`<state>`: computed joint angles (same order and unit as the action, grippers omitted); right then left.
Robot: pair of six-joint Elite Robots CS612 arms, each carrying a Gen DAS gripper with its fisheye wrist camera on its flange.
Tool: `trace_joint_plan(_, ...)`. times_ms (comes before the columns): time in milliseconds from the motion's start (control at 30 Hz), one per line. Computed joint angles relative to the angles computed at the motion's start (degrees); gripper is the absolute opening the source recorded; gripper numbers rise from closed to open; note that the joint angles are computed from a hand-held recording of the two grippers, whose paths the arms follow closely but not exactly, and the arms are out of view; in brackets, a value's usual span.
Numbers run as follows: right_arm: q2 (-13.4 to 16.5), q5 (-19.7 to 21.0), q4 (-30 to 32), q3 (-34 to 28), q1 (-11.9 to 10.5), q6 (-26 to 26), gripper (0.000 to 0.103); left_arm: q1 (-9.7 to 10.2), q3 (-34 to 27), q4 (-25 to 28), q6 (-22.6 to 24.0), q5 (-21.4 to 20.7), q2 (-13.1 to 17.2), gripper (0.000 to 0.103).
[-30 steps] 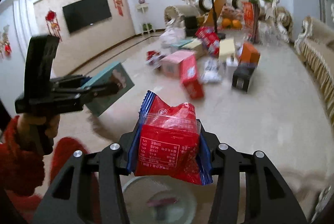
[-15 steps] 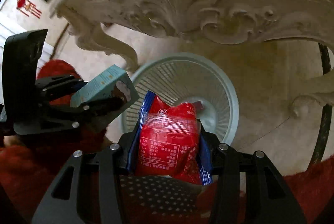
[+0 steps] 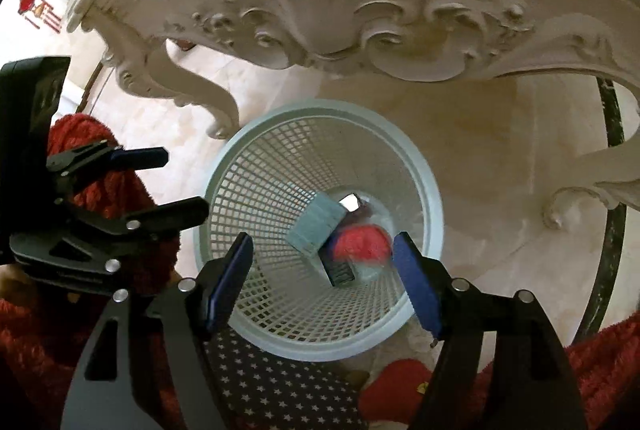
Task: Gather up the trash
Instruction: 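Carry the packet and teal box to the wastebasket and release both, then move both tools back over the table toward the remaining boxes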
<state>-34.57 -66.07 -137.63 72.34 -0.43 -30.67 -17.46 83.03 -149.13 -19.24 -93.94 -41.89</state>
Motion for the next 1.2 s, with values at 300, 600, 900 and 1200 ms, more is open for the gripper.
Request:
trace_joint_plan(300, -1.32, 0.15, -1.47, 1.56, -0.64, -1.16, 0.069, 0.22, 0.18, -0.12, -1.34, 0.68, -0.26, 0.090)
trace_joint_plan(600, -5.45, 5.41, -5.74, 5.20, -2.57, -2.28, 0.069, 1.77, 3.82, -6.41, -0.48, -3.74, -5.01, 0.090)
trace_joint_plan(900, -6.06, 11.47, -25.61, 3.03, -3.40, 5.32, 0.069, 2.75, -0.29, -15.71, 4.43, 5.00, -6.38, 0.090)
trace_joint_plan(1200, 3.37, 3.91, -26.14, -15.77, 1.67, 4.32, 0.069, 4.17, -17.83, -13.61, 8.37, 5.10, 2.33, 0.090)
